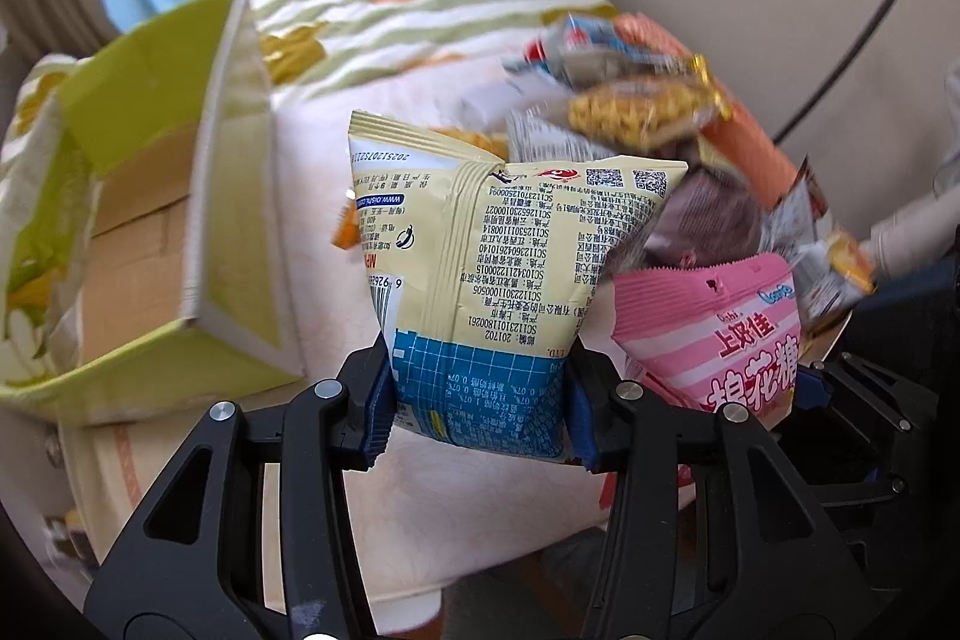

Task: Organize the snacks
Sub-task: 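Carry both bags over the green box and open both grippers to drop them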

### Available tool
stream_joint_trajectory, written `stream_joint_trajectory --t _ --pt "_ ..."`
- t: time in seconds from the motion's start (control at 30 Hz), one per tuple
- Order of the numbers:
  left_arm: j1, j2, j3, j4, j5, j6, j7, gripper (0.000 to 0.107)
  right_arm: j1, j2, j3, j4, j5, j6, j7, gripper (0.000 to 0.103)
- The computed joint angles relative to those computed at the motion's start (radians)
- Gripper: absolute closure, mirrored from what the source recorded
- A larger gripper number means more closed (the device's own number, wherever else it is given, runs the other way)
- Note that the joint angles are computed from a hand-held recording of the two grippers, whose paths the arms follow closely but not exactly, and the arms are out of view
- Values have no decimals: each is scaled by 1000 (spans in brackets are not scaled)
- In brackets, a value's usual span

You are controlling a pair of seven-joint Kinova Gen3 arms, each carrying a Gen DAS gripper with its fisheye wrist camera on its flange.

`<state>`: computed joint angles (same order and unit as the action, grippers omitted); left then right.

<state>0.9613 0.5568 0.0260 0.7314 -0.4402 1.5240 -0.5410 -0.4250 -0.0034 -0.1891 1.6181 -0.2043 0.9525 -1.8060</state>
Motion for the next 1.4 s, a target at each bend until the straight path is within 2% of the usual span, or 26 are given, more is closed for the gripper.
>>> stream_joint_trajectory --t 0.23,0.33,0.47,0.57,0.7,0.83,0.97,1.1,1.2,1.4 --pt "109 23 -71 -174 -132 141 81 65 33 -49 32 -48 -78 48 183 45" --pt "146 33 -113 -257 -191 216 91 65 45 -36 43 -115 -109 73 257 45" --pt "166 16 -155 -292 -253 275 73 65 52 -8 41 -204 -138 111 322 45" --pt "155 -62 -155 -192 -276 265 91 65 36 29 21 -282 -130 123 326 45" --pt "91 -192 -121 -7 -288 224 131 65 -23 100 -16 -394 -71 110 286 45" --pt "-13 -315 -95 179 -256 169 130 65 -113 194 -33 -523 16 111 206 45" --pt "-150 -411 -80 327 -171 97 79 65 -221 315 -23 -693 100 156 114 45" --pt "-275 -448 -78 411 -64 32 -37 65 -325 432 10 -866 162 229 37 45" --pt "-371 -451 -52 453 10 -14 -143 65 -387 505 43 -985 194 293 -22 45" --pt "-459 -434 15 493 73 -52 -233 65 -446 593 89 -1121 223 397 -97 45"
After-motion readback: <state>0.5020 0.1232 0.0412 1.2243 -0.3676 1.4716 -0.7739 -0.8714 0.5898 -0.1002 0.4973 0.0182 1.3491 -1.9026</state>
